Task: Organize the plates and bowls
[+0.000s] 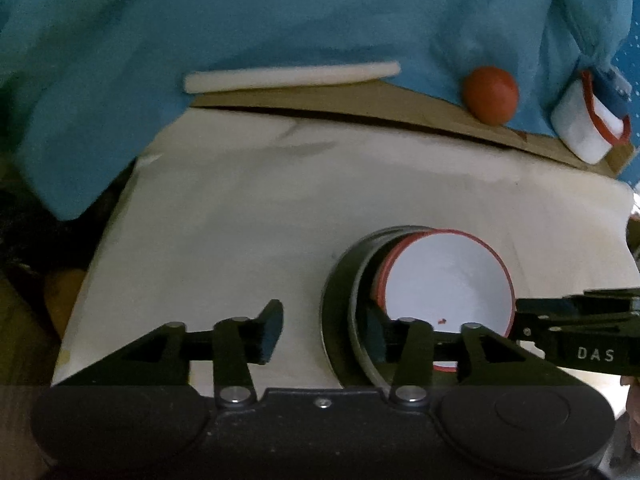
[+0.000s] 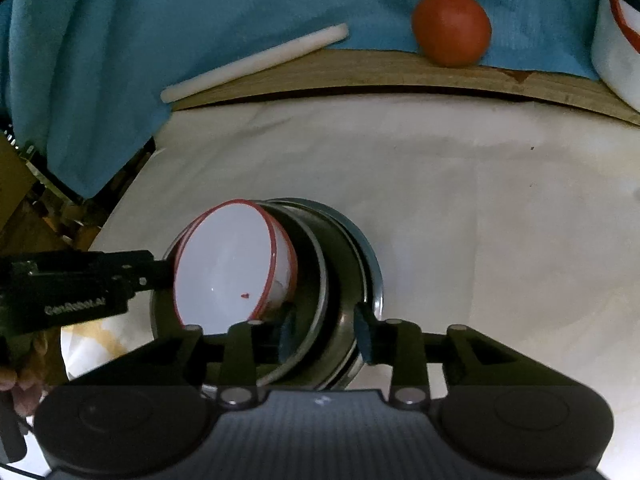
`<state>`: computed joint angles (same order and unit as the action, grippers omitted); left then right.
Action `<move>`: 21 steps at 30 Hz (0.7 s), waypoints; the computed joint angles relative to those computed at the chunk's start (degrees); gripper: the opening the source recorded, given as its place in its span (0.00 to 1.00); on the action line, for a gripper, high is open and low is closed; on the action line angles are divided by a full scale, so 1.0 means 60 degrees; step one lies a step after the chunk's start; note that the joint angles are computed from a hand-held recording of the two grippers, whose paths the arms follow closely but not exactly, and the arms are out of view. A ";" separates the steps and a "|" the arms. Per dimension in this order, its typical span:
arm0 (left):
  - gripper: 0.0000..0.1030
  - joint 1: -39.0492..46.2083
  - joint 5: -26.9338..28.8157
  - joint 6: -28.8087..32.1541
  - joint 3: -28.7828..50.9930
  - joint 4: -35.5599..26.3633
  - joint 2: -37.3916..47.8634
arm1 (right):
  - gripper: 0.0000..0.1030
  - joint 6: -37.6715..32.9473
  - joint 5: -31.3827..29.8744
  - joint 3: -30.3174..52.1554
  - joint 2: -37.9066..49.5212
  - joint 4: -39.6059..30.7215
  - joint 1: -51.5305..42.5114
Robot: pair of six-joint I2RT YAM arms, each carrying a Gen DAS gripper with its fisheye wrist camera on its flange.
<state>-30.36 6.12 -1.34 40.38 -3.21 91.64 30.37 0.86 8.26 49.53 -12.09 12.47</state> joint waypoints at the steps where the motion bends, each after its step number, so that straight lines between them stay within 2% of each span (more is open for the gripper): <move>1: 0.48 -0.0044 -0.0099 -0.0061 -0.0128 0.0132 -0.0130 | 0.39 0.0020 -0.0015 -0.0085 -0.0209 -0.0055 -0.0048; 8: 0.59 -0.0353 -0.0623 -0.0560 -0.0497 0.0621 -0.0455 | 0.46 -0.0257 0.0058 -0.0366 -0.1477 -0.0613 -0.0172; 13: 0.70 -0.0637 -0.1018 -0.0873 -0.0638 0.0869 -0.0634 | 0.56 -0.0421 0.0260 -0.0399 -0.2972 -0.1753 -0.0122; 17: 0.91 -0.0816 -0.1209 -0.1168 -0.0758 0.1017 -0.0858 | 0.70 -0.0764 0.0005 -0.0403 -0.3936 -0.2461 -0.0584; 21: 0.99 -0.1019 -0.1469 -0.1416 -0.1030 0.1234 -0.1248 | 0.84 -0.1063 -0.0152 -0.0372 -0.4839 -0.3155 -0.0867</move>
